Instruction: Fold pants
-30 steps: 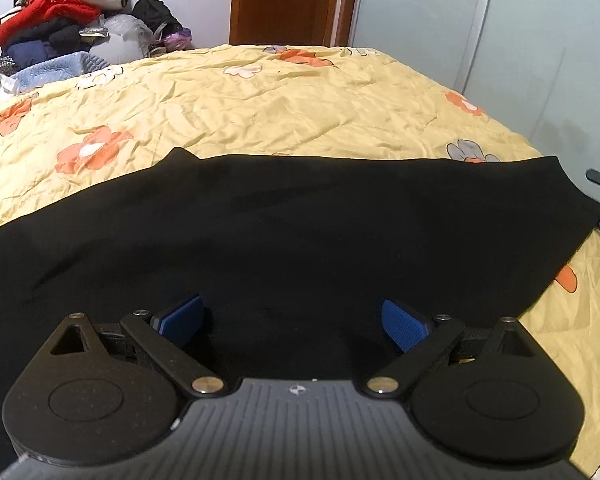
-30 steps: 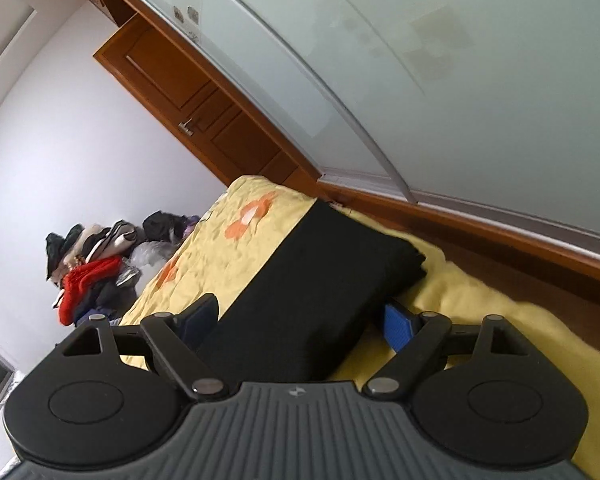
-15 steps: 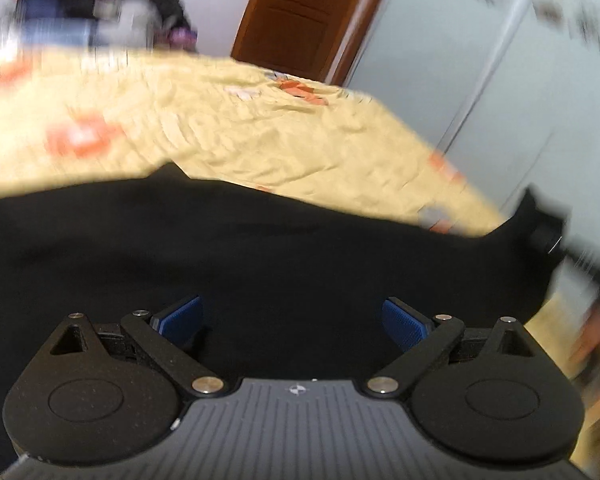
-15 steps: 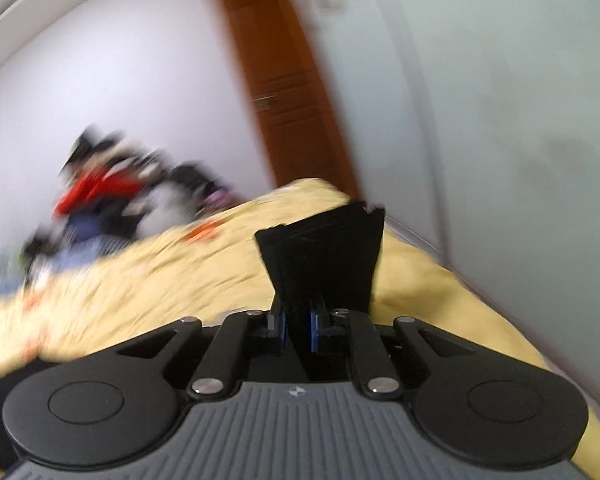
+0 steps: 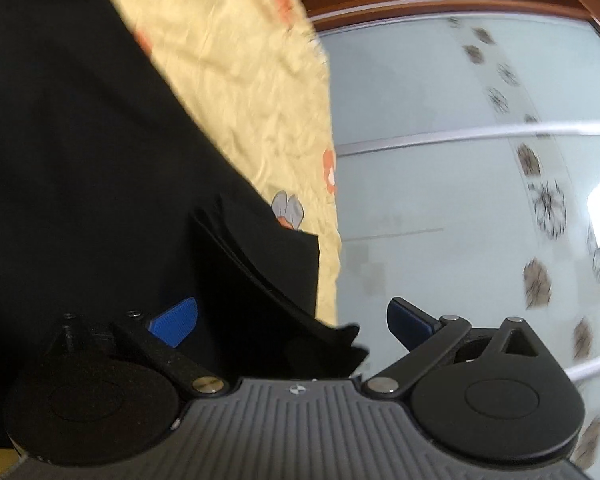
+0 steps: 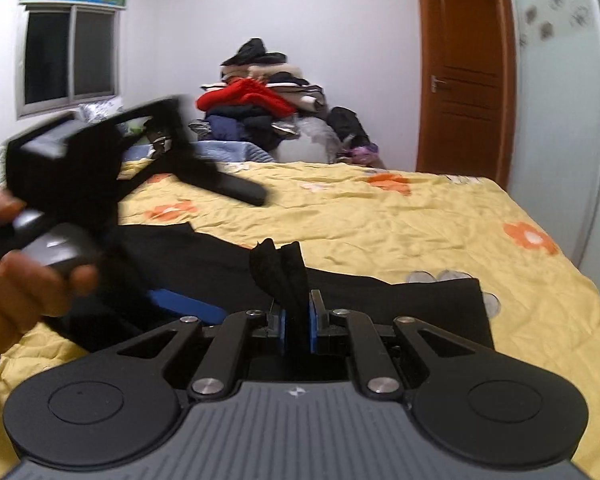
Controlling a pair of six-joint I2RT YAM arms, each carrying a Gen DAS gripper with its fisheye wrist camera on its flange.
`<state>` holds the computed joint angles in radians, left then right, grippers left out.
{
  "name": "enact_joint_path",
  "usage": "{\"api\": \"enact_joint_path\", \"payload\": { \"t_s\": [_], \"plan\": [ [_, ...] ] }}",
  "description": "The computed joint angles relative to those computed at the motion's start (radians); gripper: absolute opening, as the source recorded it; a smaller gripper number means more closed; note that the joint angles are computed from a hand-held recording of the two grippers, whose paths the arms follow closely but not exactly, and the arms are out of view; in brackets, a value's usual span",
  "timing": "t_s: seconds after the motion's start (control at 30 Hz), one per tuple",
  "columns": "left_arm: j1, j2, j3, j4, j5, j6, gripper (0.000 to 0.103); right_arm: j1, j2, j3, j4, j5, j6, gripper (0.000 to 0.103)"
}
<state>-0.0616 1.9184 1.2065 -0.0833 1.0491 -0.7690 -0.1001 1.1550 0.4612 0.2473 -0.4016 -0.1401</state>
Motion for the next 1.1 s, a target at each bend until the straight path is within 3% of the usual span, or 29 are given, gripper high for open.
{"api": "enact_joint_path", "payload": {
  "t_s": [0.07, 0.1, 0.13, 0.2, 0.23, 0.27, 0.47, 0.67, 0.73, 0.77, 0.8, 0.83, 0.87, 0.97, 1.0, 1.03, 1.1],
  "plan": [
    [-0.014, 0.024, -0.006, 0.088, 0.0, -0.089, 0.097, 0.017, -0.012, -0.001, -0.004, -0.001, -0.006, 0.01],
    [-0.018, 0.029, -0.006, 0.105, -0.01, -0.101, 0.084, 0.031, -0.014, 0.004, -0.012, 0.001, -0.007, 0.011],
    [-0.02, 0.033, -0.006, 0.119, -0.013, -0.102, 0.058, 0.044, -0.014, 0.006, -0.015, -0.001, -0.007, 0.011],
    [-0.02, 0.02, 0.019, 0.026, -0.06, 0.0, 0.025, 0.071, 0.018, 0.018, 0.001, 0.007, -0.018, 0.011],
    [-0.021, 0.006, 0.034, -0.029, -0.113, 0.076, 0.014, 0.089, 0.029, 0.021, 0.004, 0.025, -0.025, 0.011],
    [-0.016, -0.017, 0.033, -0.071, -0.169, 0.156, 0.012, 0.111, 0.044, 0.025, 0.007, 0.04, -0.028, 0.011],
    [0.003, -0.131, 0.019, -0.159, -0.444, 0.476, 0.011, 0.242, 0.179, 0.081, 0.089, 0.08, 0.012, 0.011],
    [0.027, -0.11, 0.059, -0.248, -0.558, 0.614, 0.01, 0.337, 0.302, 0.157, 0.092, 0.108, 0.004, 0.011],
    [0.03, -0.11, 0.053, -0.256, -0.588, 0.616, 0.016, 0.355, 0.325, 0.192, 0.018, 0.128, -0.01, 0.019],
    [0.029, -0.123, 0.04, -0.251, -0.613, 0.625, 0.016, 0.359, 0.329, 0.203, -0.015, 0.134, -0.015, 0.032],
    [0.028, -0.143, 0.018, -0.227, -0.637, 0.627, 0.019, 0.357, 0.32, 0.204, -0.038, 0.129, -0.014, 0.042],
    [0.028, -0.157, 0.002, -0.204, -0.664, 0.626, 0.024, 0.349, 0.295, 0.195, -0.059, 0.111, -0.014, 0.062],
    [0.03, -0.18, -0.016, -0.195, -0.688, 0.625, 0.025, 0.334, 0.257, 0.18, -0.083, 0.082, -0.021, 0.069],
    [0.034, -0.22, -0.034, -0.163, -0.725, 0.62, 0.046, 0.204, 0.104, 0.131, -0.158, -0.125, -0.094, 0.069],
    [0.032, -0.221, -0.028, -0.16, -0.727, 0.623, 0.057, 0.155, 0.07, 0.125, -0.166, -0.16, -0.095, 0.069],
    [0.024, -0.217, -0.012, -0.168, -0.728, 0.63, 0.066, 0.11, 0.054, 0.132, -0.172, -0.163, -0.088, 0.069],
    [0.001, -0.203, 0.013, -0.182, -0.716, 0.646, 0.067, 0.041, 0.098, 0.175, -0.158, -0.11, -0.102, 0.069]
  ]
}}
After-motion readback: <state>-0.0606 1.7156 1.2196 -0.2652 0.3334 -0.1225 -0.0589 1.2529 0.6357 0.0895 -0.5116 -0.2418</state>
